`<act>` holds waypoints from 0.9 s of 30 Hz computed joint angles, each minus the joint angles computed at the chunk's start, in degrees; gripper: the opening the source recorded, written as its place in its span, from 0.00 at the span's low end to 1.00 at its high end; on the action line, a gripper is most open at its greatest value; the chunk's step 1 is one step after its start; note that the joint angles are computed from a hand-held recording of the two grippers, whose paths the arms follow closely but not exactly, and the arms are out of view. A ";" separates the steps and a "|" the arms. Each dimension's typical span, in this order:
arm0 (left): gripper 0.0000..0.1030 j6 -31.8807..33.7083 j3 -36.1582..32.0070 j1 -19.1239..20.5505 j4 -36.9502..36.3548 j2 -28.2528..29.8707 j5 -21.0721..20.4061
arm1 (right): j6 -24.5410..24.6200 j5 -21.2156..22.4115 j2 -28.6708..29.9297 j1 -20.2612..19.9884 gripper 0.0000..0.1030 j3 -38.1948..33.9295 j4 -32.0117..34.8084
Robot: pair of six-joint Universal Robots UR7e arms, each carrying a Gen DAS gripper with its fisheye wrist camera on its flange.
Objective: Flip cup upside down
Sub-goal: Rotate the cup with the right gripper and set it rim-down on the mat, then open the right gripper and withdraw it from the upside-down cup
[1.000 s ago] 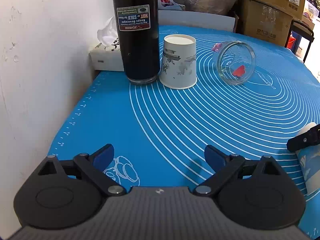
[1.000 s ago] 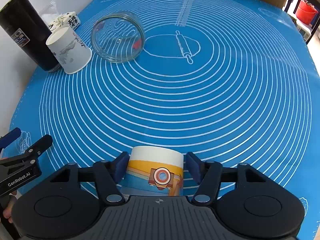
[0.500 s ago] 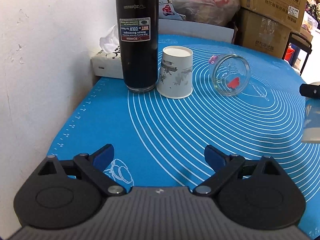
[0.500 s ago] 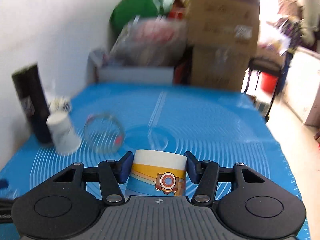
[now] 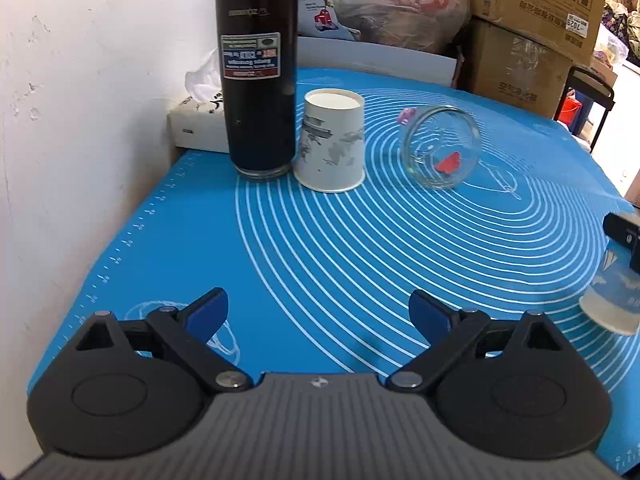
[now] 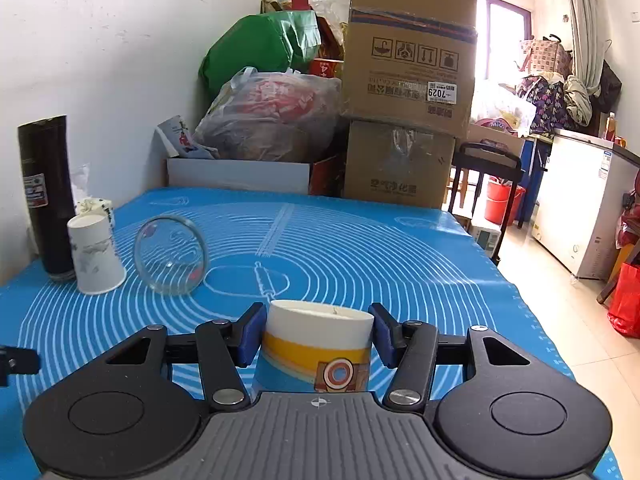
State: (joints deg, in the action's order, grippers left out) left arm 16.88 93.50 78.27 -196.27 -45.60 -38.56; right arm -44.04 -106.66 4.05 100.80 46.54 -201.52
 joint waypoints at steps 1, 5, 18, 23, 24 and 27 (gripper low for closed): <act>0.93 -0.05 0.30 -0.16 -0.02 -0.06 -0.12 | 0.25 -0.34 -0.44 0.22 0.50 1.01 -0.37; 0.93 0.22 1.32 -0.94 -0.65 -0.08 -0.06 | 3.61 -1.51 -2.86 0.26 0.61 4.76 0.95; 0.93 1.97 7.95 -5.14 -6.99 -1.63 0.31 | 11.37 -0.52 -13.71 -0.17 0.93 22.62 -0.86; 0.93 1.81 11.22 -6.67 -9.24 -2.07 0.90 | 12.29 -0.99 -18.14 -0.23 0.93 30.39 -2.48; 0.93 1.77 12.02 -7.05 -9.72 -2.20 1.00 | 11.98 -1.07 -18.81 -0.23 0.93 31.74 -3.04; 0.93 2.04 13.85 -8.04 -12.55 -2.27 1.61 | 9.57 -1.72 -20.11 -0.03 0.93 35.38 -6.31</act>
State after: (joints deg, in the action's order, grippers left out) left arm 18.92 107.35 70.23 -208.82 -47.87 -36.94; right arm -34.47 -108.37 -16.06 100.78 81.92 -207.83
